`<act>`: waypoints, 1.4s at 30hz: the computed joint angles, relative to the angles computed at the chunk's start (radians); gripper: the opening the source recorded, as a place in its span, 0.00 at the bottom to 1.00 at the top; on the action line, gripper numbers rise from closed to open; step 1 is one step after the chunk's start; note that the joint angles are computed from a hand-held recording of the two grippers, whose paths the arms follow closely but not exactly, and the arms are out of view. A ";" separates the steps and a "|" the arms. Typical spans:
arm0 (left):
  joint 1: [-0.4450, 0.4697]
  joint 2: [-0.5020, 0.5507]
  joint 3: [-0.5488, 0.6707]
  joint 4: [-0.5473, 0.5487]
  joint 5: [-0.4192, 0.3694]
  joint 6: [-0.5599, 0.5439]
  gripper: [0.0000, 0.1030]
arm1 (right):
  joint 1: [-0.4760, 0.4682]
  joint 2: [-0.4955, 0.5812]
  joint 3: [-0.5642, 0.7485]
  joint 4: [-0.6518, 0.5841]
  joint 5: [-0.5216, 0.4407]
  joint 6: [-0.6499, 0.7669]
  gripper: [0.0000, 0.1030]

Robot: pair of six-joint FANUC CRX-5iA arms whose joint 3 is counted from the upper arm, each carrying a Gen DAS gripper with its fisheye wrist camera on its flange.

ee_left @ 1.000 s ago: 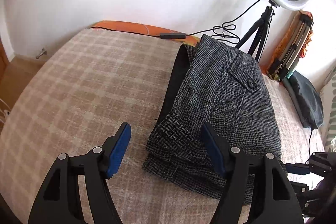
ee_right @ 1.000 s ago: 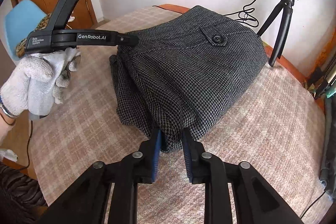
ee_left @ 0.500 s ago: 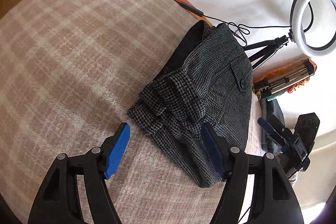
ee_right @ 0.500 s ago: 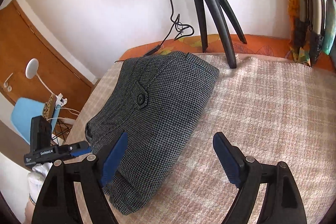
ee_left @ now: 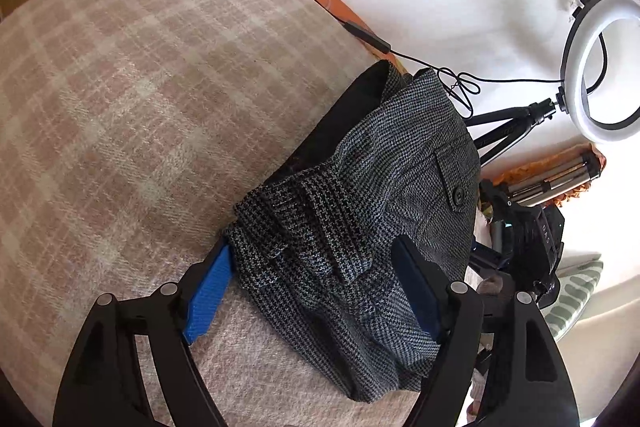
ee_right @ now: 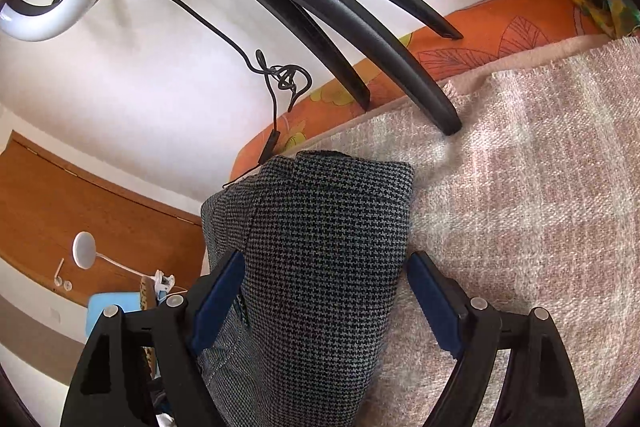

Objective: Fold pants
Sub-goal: 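Grasp the folded pants bundle with both grippers and lift it, then carry the bundle with both grippers onto the blue jeans stack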

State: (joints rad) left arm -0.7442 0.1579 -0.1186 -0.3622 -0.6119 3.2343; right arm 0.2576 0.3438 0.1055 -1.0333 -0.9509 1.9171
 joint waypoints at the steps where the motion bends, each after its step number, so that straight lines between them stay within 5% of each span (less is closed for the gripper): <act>1: -0.008 0.002 0.007 -0.019 -0.012 0.015 0.76 | 0.006 0.011 0.015 0.006 -0.004 -0.001 0.84; 14: -0.055 0.038 0.080 -0.149 -0.103 0.128 0.78 | 0.046 0.013 0.025 0.049 0.013 -0.002 0.80; 16: -0.059 0.046 0.089 -0.175 -0.112 0.162 0.67 | 0.067 0.006 0.022 0.090 0.033 -0.025 0.70; 18: -0.060 0.049 0.090 -0.198 -0.104 0.165 0.51 | 0.080 0.002 0.023 0.123 0.037 -0.044 0.44; 20: -0.076 0.053 0.103 -0.242 -0.123 0.166 0.40 | 0.090 -0.014 0.009 0.137 0.054 -0.045 0.35; 24: -0.127 0.065 0.155 -0.324 -0.210 0.116 0.33 | 0.153 -0.086 -0.045 0.247 0.137 -0.063 0.22; 34: -0.213 0.061 0.225 -0.410 -0.309 0.047 0.30 | 0.353 -0.295 -0.205 0.616 0.325 -0.190 0.17; 42: -0.289 0.102 0.341 -0.460 -0.375 -0.028 0.30 | 0.346 -0.425 -0.284 0.695 0.338 -0.213 0.17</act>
